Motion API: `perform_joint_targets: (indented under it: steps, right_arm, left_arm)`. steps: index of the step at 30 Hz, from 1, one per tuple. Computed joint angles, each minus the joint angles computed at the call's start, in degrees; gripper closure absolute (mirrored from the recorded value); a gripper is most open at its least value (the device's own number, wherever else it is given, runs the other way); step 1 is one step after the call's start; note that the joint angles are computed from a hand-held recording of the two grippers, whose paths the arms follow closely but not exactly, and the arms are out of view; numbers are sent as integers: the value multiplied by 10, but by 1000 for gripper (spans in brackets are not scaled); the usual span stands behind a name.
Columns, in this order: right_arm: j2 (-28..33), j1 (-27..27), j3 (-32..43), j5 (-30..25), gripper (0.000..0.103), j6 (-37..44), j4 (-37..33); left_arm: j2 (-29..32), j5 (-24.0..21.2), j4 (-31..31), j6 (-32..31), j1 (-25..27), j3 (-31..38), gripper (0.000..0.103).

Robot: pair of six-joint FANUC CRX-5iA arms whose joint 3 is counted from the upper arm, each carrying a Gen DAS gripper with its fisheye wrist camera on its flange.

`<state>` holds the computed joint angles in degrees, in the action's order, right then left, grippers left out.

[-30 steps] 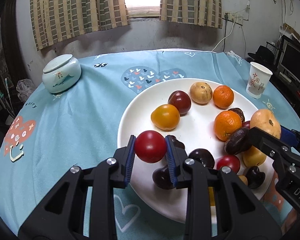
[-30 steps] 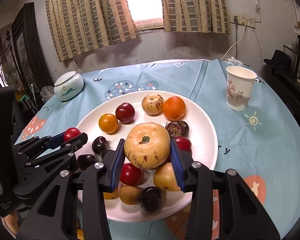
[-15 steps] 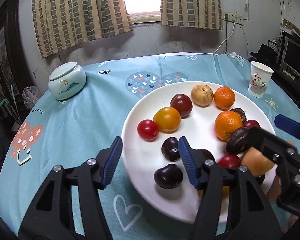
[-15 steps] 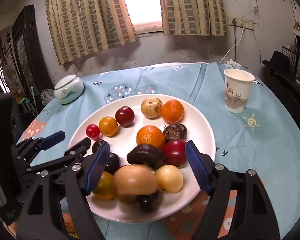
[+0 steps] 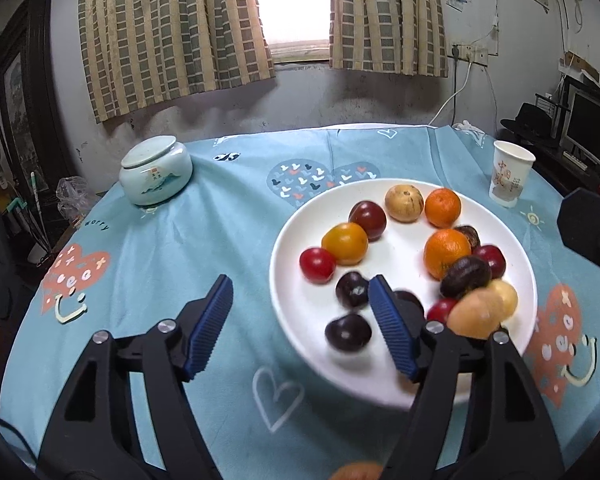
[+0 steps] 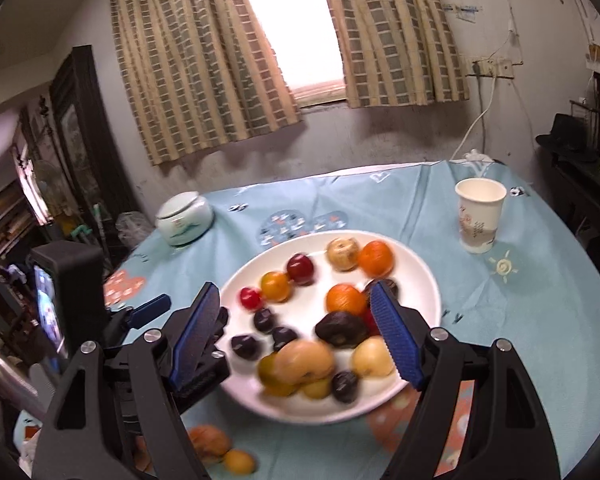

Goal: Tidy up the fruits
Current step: 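Return the left tool to the last fruits and grasp the striped brown pepino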

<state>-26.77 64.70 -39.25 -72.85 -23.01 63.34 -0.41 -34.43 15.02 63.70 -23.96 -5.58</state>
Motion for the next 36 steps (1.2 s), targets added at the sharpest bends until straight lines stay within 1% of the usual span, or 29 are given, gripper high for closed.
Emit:
perform_joint_targets:
  steps: [2, 4, 6, 8, 13, 15, 16, 17, 19, 22, 26, 27, 29, 30, 31, 32, 33, 34, 36]
  right_arm:
    - [6, 24, 4, -16, 25, 2, -7]
    - [10, 61, -2, -41, 25, -3, -17]
    - [14, 95, -10, -68, 25, -28, -30]
    - [7, 112, -20, -66, 25, -42, -44]
    - [-23, 159, -48, -79, 24, -118, -66]
    - [-31, 170, -55, -88, 20, -142, -63]
    - [-31, 174, -56, -94, 15, -148, -61]
    - [-30, 175, -56, -99, 14, -152, -58]
    - [-31, 175, -56, -98, 14, -149, -59]
    - [-34, 175, -56, -100, 14, -151, -58]
    - [-38, 185, -58, -113, 14, -159, -53]
    - [-38, 185, -58, -114, 14, -158, -53]
    - [-39, 185, -57, -114, 14, -158, -55]
    - [-39, 186, -57, -114, 14, -159, -55]
    - [-40, 186, -58, -114, 14, -158, -54]
    - [-40, 186, -58, -114, 14, -158, -54]
    - [-39, 186, -58, -115, 14, -157, -53]
    - [-39, 184, -58, -113, 14, -155, -54]
    - [-40, 182, -59, -107, 14, -153, -58]
  left_arm:
    - [-22, -3, 13, -27, 14, -28, 30]
    - [-35, -14, 23, -41, 27, -43, 29]
    - [-49, -30, 57, -73, 48, -63, 29]
    - [-65, -42, 84, -103, 65, -85, 29]
    - [-110, -68, 132, -181, 95, -146, 28]
    - [-124, -73, 168, -222, 100, -169, 25]
    - [-128, -73, 179, -238, 99, -177, 21]
    - [-135, -66, 183, -254, 92, -186, 18]
    - [-139, -48, 160, -256, 77, -191, 18]
    - [-124, -58, 131, -245, 66, -179, 18]
    - [-112, -73, 152, -266, 67, -177, 19]
    - [-110, -76, 150, -265, 66, -175, 19]
    - [-105, -81, 148, -268, 64, -174, 28]
    - [-104, -82, 160, -279, 65, -178, 30]
    - [-103, -86, 170, -288, 67, -180, 36]
    - [-98, -99, 186, -298, 71, -179, 46]
    - [-91, -120, 208, -313, 77, -178, 53]
    - [-85, -139, 225, -324, 82, -176, 63]
    - [-86, -137, 225, -324, 81, -178, 63]
